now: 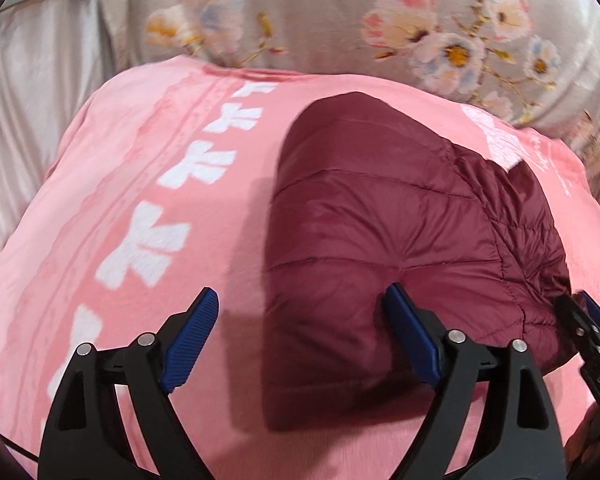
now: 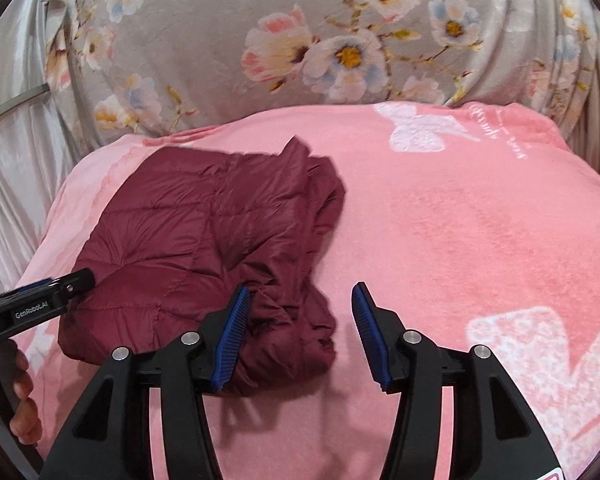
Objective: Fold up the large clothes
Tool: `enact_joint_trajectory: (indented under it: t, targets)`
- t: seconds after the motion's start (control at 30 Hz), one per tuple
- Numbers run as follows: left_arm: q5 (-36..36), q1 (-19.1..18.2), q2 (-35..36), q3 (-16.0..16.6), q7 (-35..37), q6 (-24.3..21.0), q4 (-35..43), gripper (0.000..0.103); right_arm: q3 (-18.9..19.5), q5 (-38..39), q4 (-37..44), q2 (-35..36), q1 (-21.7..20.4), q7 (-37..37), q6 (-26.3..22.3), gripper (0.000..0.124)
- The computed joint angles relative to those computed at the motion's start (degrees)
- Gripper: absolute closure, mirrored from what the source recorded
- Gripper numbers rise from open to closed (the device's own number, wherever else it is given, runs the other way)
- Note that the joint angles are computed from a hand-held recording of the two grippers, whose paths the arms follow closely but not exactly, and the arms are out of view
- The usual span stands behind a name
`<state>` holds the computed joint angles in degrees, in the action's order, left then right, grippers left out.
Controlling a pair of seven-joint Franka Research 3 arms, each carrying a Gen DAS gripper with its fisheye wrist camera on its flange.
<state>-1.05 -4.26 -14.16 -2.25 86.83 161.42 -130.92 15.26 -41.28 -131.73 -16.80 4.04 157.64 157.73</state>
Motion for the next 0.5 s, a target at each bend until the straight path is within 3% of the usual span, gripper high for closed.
enact_joint_trajectory:
  t: [0.07,0.17,0.27,0.37,0.5]
  targets:
    - [0.76,1.04,-0.82,-0.43,-2.35,-2.27,0.55,0.02,1.05,-1.58,0.27,-1.8,-0.63,1.43,-2.37,0.074]
    - [9.89,5.75,-2.06,-4.11,-11.69,-4.03,1.1,0.02,-0.23,0.8,1.28,-2.02,1.12,-2.53,-1.96,0.106]
    - [14.86,6.42,-2.64,-5.04,-16.14,-5.3,1.55,0.02,-0.97,4.44,3.47,0.25,2.82,-8.31,-1.51,0.111]
    - [16.34,5.49,-2.15,-4.94,-17.49,-6.6,2.31,0.02,-0.6,4.36,6.29,3.56,3.59,-11.53,-4.29,0.116]
    - [18.5,4.78,-0.18,-5.13,-19.17,-8.07,3.54,0.02,-2.62,5.41,7.93,6.82,5.47,-12.26,-6.77,0.119]
